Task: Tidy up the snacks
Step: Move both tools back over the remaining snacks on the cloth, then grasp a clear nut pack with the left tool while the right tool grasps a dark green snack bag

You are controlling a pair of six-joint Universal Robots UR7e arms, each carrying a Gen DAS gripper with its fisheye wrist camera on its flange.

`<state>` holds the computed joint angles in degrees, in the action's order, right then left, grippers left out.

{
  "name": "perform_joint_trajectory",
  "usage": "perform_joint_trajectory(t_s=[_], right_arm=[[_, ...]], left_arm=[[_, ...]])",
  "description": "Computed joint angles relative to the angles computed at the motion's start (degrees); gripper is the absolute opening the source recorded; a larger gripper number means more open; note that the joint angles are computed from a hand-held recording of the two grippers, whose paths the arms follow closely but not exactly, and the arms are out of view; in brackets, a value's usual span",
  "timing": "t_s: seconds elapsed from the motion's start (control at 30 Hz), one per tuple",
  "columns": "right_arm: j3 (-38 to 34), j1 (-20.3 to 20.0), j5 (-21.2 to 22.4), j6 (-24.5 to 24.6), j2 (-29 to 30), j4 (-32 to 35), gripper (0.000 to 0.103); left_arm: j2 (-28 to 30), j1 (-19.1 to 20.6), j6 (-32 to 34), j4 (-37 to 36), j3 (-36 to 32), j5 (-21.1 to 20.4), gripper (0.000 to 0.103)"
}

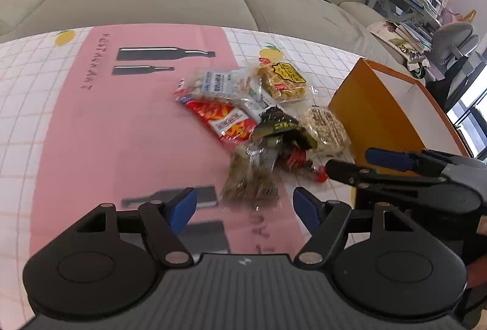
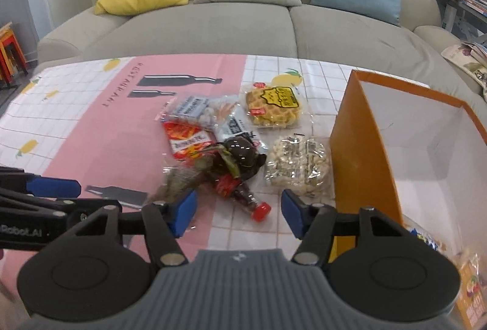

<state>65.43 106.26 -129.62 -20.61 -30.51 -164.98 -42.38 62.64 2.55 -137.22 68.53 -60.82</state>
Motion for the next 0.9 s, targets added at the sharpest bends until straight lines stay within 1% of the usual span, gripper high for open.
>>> perform_joint_trajectory(t_s=[0.03, 0.1, 0.2, 0.3, 0.33, 0.4, 0.47, 0.5, 0.53, 0.57, 0.6, 0.63, 0.67, 0.7, 0.73, 0.77, 0.8, 0.9], right_arm=[[-0.88, -0.23, -0.15, -0.38, 0.58, 0.21, 0.056], [-2.09, -0.73, 0.18, -1.2, 1.25, 0.52, 0.053], [-3.11, -1.48, 1.65, -2.39, 1.69, -0.16, 0.053], [-4.68, -2.05, 1.11, -3.16, 2.47, 0.77, 0.046], [-4.94, -2.3, 1.38, -3.15, 2.5, 1.37, 0.045], [-5.31, -2.83, 2.04, -3.28, 2.54, 2.06, 0.045], [-5.65, -3.13, 2.74, -3.72, 2.62, 2.54, 0.045], [-5.77, -3.22, 3.1, -4.2, 2.69, 2.53, 0.045], [-5.84, -3.27, 3.32, -4.56, 2.72, 2.58, 0.045], [-5.85, -3.3, 3.67, -4.95, 2.72, 2.63, 0.045], [-5.84, -3.33, 4.11, -5.45, 2.72, 2.59, 0.045], [-5.99, -3.34, 4.39, -5.79, 2.81, 2.68, 0.045], [-6.28, -3.36, 4.69, -6.13, 2.98, 2.94, 0.045], [-6.56, -3.37, 5.13, -6.64, 3.16, 3.22, 0.046], [-6.93, -3.39, 5.62, -7.46, 3.44, 3.47, 0.048], [-7.44, -3.37, 5.85, -8.52, 3.88, 3.52, 0.051], [-7.96, -3.33, 5.97, -9.61, 4.37, 3.39, 0.057], [-9.69, -3.32, 7.02, -12.19, 5.65, 4.02, 0.062]], left_arm=[[1.01, 0.11, -0.53, 0.93, -1.45, 0.13, 0.085], [2.8, 0.47, -1.65, 2.27, -3.95, -0.37, 0.085], [5.53, 0.83, -3.06, 4.94, -7.68, -0.18, 0.085], [7.84, 1.2, -3.4, 7.21, -10.92, -0.13, 0.084], [8.5, 1.37, -3.72, 8.03, -11.89, -0.19, 0.081], [9.68, 1.51, -4.08, 9.2, -13.59, 0.37, 0.076], [10.62, 1.54, -4.13, 10.42, -14.88, 1.18, 0.074], [11.01, 1.53, -3.82, 10.94, -15.38, 1.54, 0.07], [11.38, 1.51, -3.41, 11.3, -15.86, 1.95, 0.063], [11.42, 1.59, -3.04, 11.26, -15.86, 1.81, 0.06], [11.31, 1.69, -3.05, 11.17, -15.75, 1.32, 0.052], [10.88, 1.85, -3.37, 10.47, -15.15, 0.61, 0.048], [10.9, 1.84, -3.93, 10.29, -15.24, 1.02, 0.047], [10.6, 1.74, -4.25, 9.84, -14.79, 1.88, 0.043], [10.22, 1.64, -4.51, 9.24, -14.26, 2.8, 0.041], [10.0, 1.63, -5.04, 9.35, -14.3, 3.28, 0.041], [9.59, 1.72, -5.67, 9.32, -14.11, 3.31, 0.04], [8.99, 2.01, -7.49, 9.6, -14.38, 4.19, 0.039]])
